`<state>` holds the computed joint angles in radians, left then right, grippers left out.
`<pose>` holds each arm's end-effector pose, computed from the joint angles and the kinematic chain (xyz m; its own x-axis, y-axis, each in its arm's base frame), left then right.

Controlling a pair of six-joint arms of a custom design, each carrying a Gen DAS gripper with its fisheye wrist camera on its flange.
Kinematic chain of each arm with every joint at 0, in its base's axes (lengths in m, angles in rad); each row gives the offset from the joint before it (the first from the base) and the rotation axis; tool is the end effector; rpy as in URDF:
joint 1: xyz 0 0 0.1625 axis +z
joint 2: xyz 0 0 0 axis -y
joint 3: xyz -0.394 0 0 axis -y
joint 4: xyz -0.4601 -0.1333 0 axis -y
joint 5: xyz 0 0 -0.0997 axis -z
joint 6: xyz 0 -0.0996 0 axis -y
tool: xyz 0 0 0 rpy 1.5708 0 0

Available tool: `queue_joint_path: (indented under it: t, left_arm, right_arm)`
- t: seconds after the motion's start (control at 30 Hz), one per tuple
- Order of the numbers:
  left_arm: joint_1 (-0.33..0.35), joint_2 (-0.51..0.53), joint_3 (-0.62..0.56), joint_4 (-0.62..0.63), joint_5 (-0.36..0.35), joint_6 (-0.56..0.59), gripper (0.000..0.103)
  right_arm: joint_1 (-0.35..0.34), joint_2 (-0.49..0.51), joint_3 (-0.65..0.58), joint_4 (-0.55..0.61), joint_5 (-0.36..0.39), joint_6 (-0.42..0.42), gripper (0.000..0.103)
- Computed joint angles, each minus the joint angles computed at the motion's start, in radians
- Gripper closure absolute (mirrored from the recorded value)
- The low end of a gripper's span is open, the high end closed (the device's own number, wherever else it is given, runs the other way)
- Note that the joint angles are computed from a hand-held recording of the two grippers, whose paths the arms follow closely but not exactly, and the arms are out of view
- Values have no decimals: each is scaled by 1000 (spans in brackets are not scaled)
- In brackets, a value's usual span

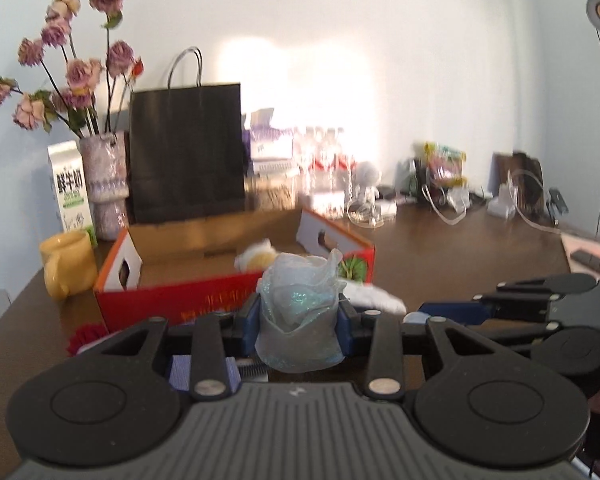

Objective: Organize objects
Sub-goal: 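Carry the cap and plastic bag into the box and release both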

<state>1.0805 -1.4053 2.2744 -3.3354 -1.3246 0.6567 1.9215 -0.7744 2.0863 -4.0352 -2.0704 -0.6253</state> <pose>-0.0963 -0.5150 0.2171 -0.5689 0.5655 -0.5972 0.8102 0.2604 -0.5252 0.2590 -0.4588 0.0488 -0.7086 -0.1345 0.6927 -0.6837 0.3734 -0.6270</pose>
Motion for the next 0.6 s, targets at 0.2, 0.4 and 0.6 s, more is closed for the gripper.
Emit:
queue_joint_path:
  t: [0.2,0.4,0.6]
  left_arm:
    - [-3,31,-53,-38,-8,-28,65]
    - [13,94,-144,-57,-21,-49,65]
    - [45,174,-250,-72,-12,-87,65]
  right_arm:
    - [16,25,-86,21,21,-44,76]
    - [18,55,-203,80,46,-79,76]
    - [14,117,-344,164,50,-101,76]
